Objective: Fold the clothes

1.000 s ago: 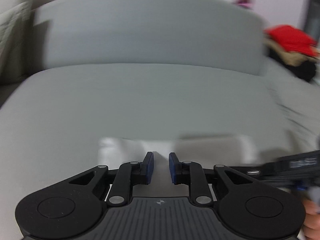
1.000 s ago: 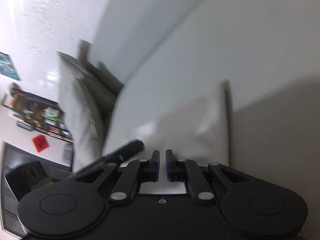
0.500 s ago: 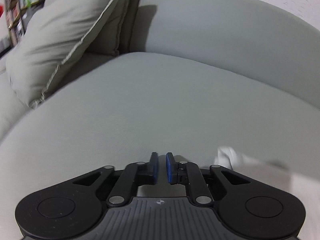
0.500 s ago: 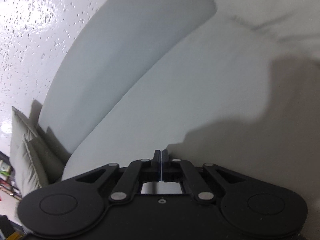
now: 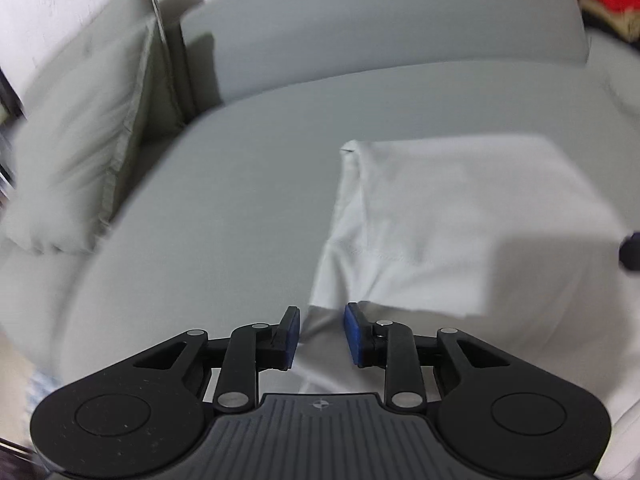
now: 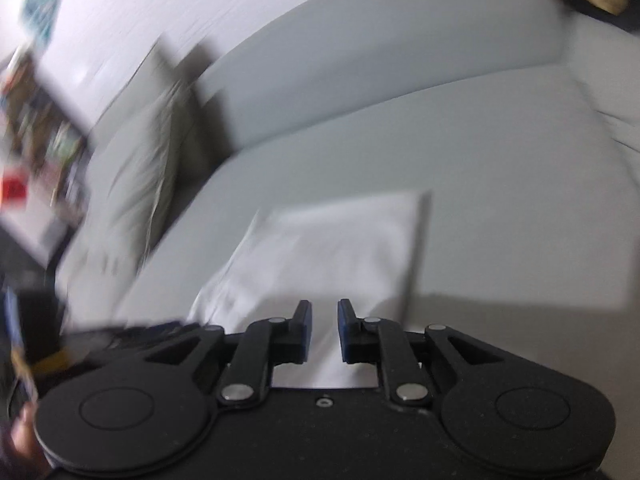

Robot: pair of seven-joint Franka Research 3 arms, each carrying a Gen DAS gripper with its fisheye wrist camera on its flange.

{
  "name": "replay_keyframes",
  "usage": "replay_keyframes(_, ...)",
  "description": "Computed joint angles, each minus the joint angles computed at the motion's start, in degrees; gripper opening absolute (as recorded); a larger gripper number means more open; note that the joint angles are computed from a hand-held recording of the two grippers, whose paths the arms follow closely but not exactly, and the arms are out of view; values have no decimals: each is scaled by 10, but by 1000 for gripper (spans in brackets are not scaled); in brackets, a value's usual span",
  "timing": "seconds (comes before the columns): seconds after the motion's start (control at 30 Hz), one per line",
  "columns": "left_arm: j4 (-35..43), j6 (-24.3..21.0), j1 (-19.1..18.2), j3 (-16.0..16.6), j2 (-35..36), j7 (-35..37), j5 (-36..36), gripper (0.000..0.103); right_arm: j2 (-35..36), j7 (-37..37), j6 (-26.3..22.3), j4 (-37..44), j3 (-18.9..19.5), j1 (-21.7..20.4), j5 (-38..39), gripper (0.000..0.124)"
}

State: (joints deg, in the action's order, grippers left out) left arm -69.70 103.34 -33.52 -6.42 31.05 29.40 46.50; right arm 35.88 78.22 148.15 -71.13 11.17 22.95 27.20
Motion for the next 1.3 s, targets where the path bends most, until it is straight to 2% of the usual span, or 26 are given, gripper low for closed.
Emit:
replay_keyframes(0.03, 4, -15, -4, 0, 0, 2, -4, 28, -6, -19, -8, -7, 0, 6, -15, 15)
replay_keyframes(0.13, -46, -9, 4, -10, -38, 6, -11, 28, -44, -48, -13, -62, -30, 42, -93, 16)
replay_keyframes(0.2, -80, 1, 12, -24, -70, 10, -25, 28, -88, -64, 13, -127, -30, 41, -102, 16)
replay_keyframes(0.3, -153, 28, 30, -44, -131, -20, -57, 31, -136, -62, -28, -167, -21, 17, -72, 16)
replay_keyframes(0.37, -240, 99, 39, -51, -193, -92, -31, 31, -154, -41, -70, -166, -26, 9, -63, 18)
replay_keyframes(0.4, -279, 131, 45, -56, -222, -129, -14, 32, -167, -37, -74, -180, -21, 2, -42, 21)
replay_keyframes(0.43, -312, 159, 50, -60, -246, -174, 13, 32, -179, -44, -57, -198, -15, -4, -14, 28)
replay_keyframes(0.5, -344, 185, 62, -70, -270, -243, 50, 32, -200, -61, -24, -231, -3, -16, 46, 31)
replay_keyframes(0.57, -347, 209, 76, -79, -270, -259, 60, 31, -209, -70, 16, -248, 0, -15, 82, 30)
replay_keyframes(0.6, -345, 224, 82, -82, -267, -258, 60, 31, -204, -63, 32, -246, -2, -9, 79, 20)
replay_keyframes(0.67, -310, 221, 84, -88, -236, -220, 60, 31, -189, -52, 44, -230, -5, 1, 65, 8)
replay_keyframes(0.77, -251, 221, 74, -86, -185, -159, 59, 30, -155, -36, 36, -190, -6, 16, 33, 7)
replay_keyframes(0.83, -230, 254, 71, -79, -159, -129, 46, 31, -138, -36, 34, -172, -5, 23, 17, 7)
replay_keyframes(0.9, -209, 264, 66, -75, -135, -97, 19, 30, -125, -31, 43, -163, -12, 35, -14, 8)
replay_keyframes(0.93, -196, 256, 66, -77, -122, -62, -13, 30, -126, -22, 41, -166, -21, 42, -36, 8)
replay_keyframes(1.0, -167, 211, 47, -72, -101, -16, -25, 31, -129, -9, 11, -171, -29, 42, -63, 7)
replay_keyframes(1.1, -175, 196, 32, -62, -117, -3, -25, 32, -152, -35, 0, -196, -9, 16, -26, 7)
replay_keyframes(1.17, -226, 226, 32, -53, -156, -52, 2, 32, -168, -52, -18, -206, 1, -4, 18, 10)
replay_keyframes(1.23, -273, 262, 40, -48, -196, -122, 38, 33, -180, -80, -3, -219, 10, -22, 75, 35)
replay_keyframes(1.3, -304, 271, 50, -46, -225, -201, 87, 40, -184, -89, 11, -224, 11, -33, 121, 46)
